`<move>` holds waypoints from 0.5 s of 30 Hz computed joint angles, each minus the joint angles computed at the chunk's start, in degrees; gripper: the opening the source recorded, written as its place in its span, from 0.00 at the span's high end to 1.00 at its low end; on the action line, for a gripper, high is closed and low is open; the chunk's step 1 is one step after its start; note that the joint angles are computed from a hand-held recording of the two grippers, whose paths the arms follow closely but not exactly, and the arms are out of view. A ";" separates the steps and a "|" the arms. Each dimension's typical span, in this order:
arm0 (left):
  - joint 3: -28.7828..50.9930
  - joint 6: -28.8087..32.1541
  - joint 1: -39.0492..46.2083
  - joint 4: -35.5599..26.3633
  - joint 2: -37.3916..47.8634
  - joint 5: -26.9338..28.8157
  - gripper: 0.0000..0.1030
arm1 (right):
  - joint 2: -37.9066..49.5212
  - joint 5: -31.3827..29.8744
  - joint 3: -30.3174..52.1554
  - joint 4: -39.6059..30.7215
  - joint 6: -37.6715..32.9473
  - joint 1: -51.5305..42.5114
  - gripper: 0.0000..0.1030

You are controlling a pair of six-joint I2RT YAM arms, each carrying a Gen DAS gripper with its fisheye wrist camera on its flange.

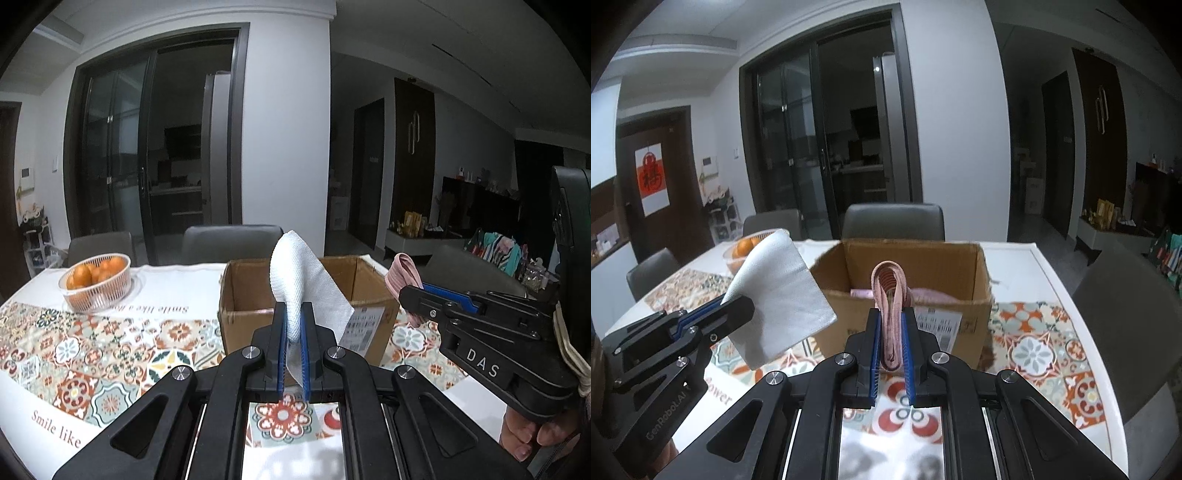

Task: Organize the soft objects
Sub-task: 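Lift and carry the tissue and rubber bands over the cardboard box with both grippers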

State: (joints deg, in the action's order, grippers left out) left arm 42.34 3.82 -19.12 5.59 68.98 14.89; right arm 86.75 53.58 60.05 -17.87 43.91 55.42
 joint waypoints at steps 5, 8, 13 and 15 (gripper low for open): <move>2.73 -0.19 -0.53 1.34 1.96 -0.36 0.92 | -0.60 0.77 0.58 2.52 -3.52 -1.24 0.88; 4.32 -0.15 -0.88 2.14 3.25 -0.88 0.92 | -0.77 0.81 0.75 4.14 -5.60 -2.33 0.88; 6.68 0.03 -1.50 3.66 5.67 -1.64 0.92 | -0.95 0.39 0.73 7.07 -9.09 -4.33 0.88; 7.76 0.01 -1.68 4.25 6.91 -1.91 0.92 | -0.69 -0.24 0.90 8.30 -10.33 -5.36 0.88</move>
State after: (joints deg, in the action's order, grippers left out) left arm 50.10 3.83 -20.80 9.84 75.89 12.98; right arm 86.07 53.34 60.95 -9.57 33.57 50.06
